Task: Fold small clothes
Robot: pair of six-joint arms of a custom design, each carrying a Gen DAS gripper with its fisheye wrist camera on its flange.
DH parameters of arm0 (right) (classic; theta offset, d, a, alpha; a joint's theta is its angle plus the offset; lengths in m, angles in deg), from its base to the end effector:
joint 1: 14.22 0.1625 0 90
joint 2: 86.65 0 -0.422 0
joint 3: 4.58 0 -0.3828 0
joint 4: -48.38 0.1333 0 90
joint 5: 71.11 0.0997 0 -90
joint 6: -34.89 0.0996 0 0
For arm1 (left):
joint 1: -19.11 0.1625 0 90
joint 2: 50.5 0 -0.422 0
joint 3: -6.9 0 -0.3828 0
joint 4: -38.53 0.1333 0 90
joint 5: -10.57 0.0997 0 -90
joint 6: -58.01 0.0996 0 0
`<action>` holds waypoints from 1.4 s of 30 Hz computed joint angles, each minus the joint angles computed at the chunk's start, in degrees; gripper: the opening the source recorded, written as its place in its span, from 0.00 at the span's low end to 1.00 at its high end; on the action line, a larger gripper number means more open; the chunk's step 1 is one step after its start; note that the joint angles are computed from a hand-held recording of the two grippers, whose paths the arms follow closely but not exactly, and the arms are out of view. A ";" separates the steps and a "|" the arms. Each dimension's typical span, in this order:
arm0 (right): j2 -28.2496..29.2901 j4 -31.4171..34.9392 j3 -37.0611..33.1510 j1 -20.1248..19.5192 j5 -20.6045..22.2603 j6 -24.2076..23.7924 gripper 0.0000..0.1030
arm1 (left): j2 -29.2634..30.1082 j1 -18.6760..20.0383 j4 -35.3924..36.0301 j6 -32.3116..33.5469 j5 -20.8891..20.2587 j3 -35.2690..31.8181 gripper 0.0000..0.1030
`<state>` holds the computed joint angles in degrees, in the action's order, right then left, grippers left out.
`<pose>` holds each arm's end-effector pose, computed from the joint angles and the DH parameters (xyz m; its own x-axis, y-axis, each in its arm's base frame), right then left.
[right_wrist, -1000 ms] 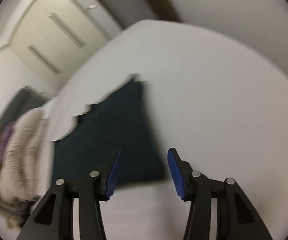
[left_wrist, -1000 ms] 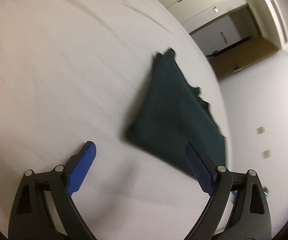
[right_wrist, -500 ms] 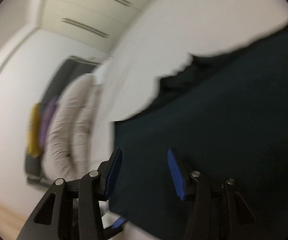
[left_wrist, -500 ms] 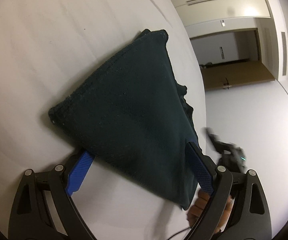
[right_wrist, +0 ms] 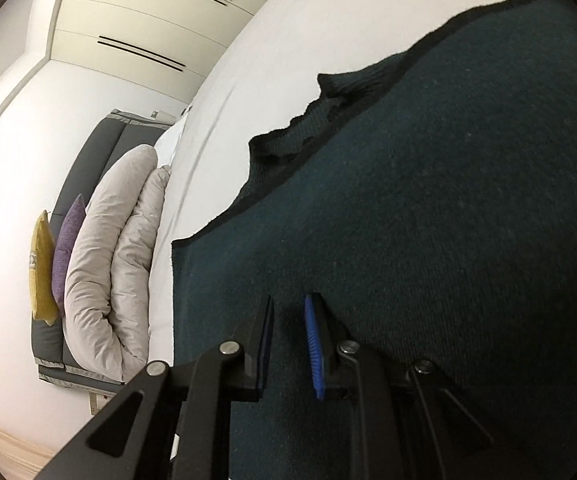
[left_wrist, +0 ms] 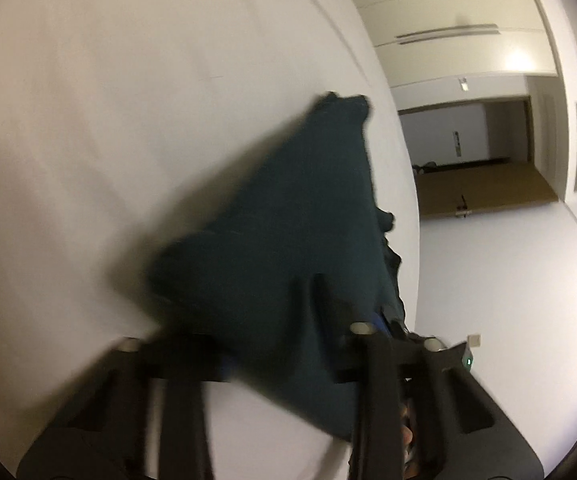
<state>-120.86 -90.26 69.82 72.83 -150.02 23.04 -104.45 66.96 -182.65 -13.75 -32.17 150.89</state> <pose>0.1134 -0.7612 0.0707 -0.9710 -0.1811 -0.1560 -0.1517 0.9714 -0.1829 -0.0936 -0.4111 0.1356 -0.7390 -0.4999 0.4517 -0.6277 0.2671 -0.7312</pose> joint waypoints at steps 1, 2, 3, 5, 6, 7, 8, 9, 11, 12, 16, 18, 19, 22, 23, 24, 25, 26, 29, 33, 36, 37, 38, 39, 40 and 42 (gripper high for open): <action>0.14 0.09 -0.15 0.05 0.46 0.07 0.20 | 0.43 0.79 -1.70 0.52 -1.02 -0.01 0.16; 0.03 0.16 -0.01 0.06 0.97 0.06 0.24 | 0.51 1.20 -2.29 1.17 -1.58 -0.19 0.13; -0.11 0.56 -0.05 0.09 1.41 0.01 0.28 | 0.15 1.46 -1.48 1.65 -1.74 -0.56 0.13; -0.39 1.27 -0.18 0.23 1.61 0.24 0.34 | -0.81 1.14 0.32 2.70 -0.77 -1.04 0.11; -0.46 2.12 -0.54 0.29 1.69 0.37 0.37 | -1.40 1.01 1.08 3.58 -0.19 -1.07 0.09; -0.39 2.87 -0.93 0.38 1.48 0.56 0.38 | -1.88 0.76 1.93 4.40 0.45 -1.37 0.09; -0.11 4.15 -1.80 0.44 0.95 0.93 0.37 | -2.40 0.41 3.09 5.38 1.31 -1.83 0.08; 0.18 4.61 -2.20 0.46 0.88 1.47 0.36 | -3.11 0.00 5.08 6.40 2.28 -2.41 0.08; 0.98 5.79 -3.49 0.25 1.16 1.52 0.32 | -4.83 -1.28 11.43 9.24 4.89 -4.67 0.08; 1.18 6.60 -3.96 0.15 1.44 1.35 0.31 | -5.20 -1.91 15.16 12.64 6.17 -7.24 0.08; 1.40 14.94 -8.01 -2.44 11.80 4.25 0.53 | -1.41 -4.53 31.00 32.41 8.32 -22.46 0.08; 1.02 15.65 -9.55 -3.66 16.30 5.18 0.74 | 3.83 -5.62 36.83 41.47 8.93 -29.76 0.08; 1.10 16.22 -10.59 -3.93 17.08 5.14 0.77 | 6.84 -6.07 37.61 44.57 9.46 -32.27 0.08; 4.12 27.18 -18.91 -4.77 19.68 2.92 0.82 | 12.82 -6.66 39.45 46.95 10.09 -35.27 0.08; 5.38 31.15 -21.84 -4.71 19.26 1.87 0.82 | 14.88 -6.93 41.09 47.75 10.93 -36.07 0.08; 6.47 34.43 -24.34 -4.53 18.35 0.65 0.81 | 15.72 -7.07 41.97 48.26 11.25 -36.49 0.08; 6.91 35.93 -25.44 -4.35 17.55 -0.18 0.80 | 16.88 -7.28 42.81 49.48 11.77 -37.07 0.08; 7.20 37.09 -26.26 -4.09 16.99 -1.08 0.80 | 17.87 -7.56 43.81 50.94 12.50 -37.68 0.08; 7.85 37.86 -27.85 -3.23 14.94 -2.09 0.80 | 19.54 -8.01 46.59 53.51 14.43 -39.20 0.08; 9.28 37.99 -31.18 -0.80 7.13 -3.26 0.80 | 19.75 -8.16 46.79 55.45 14.62 -38.91 0.08; 10.70 38.76 -33.83 1.03 1.79 -5.58 0.71 | 19.82 -8.61 46.33 57.85 14.38 -37.96 0.08; 10.98 38.60 -34.30 1.44 0.47 -6.18 0.67 | 19.92 -8.88 46.11 58.36 13.88 -37.67 0.08; 11.33 38.06 -34.73 1.87 -0.71 -7.03 0.57 | 20.06 -8.93 45.73 59.33 13.66 -37.56 0.08; 11.13 36.61 -34.24 2.28 -1.92 -8.24 0.45 | 19.94 -8.97 46.01 59.77 13.46 -37.35 0.08; 10.70 35.21 -33.39 2.47 -2.66 -9.03 0.39 | 19.89 -8.88 46.00 60.22 13.06 -37.34 0.08; 9.27 31.20 -30.94 2.58 -4.19 -10.03 0.20 | 19.59 -8.54 45.91 60.56 12.08 -37.53 0.08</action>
<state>-111.59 -59.06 38.89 75.41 -154.21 13.01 -84.87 58.43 -136.74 46.81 -20.09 113.35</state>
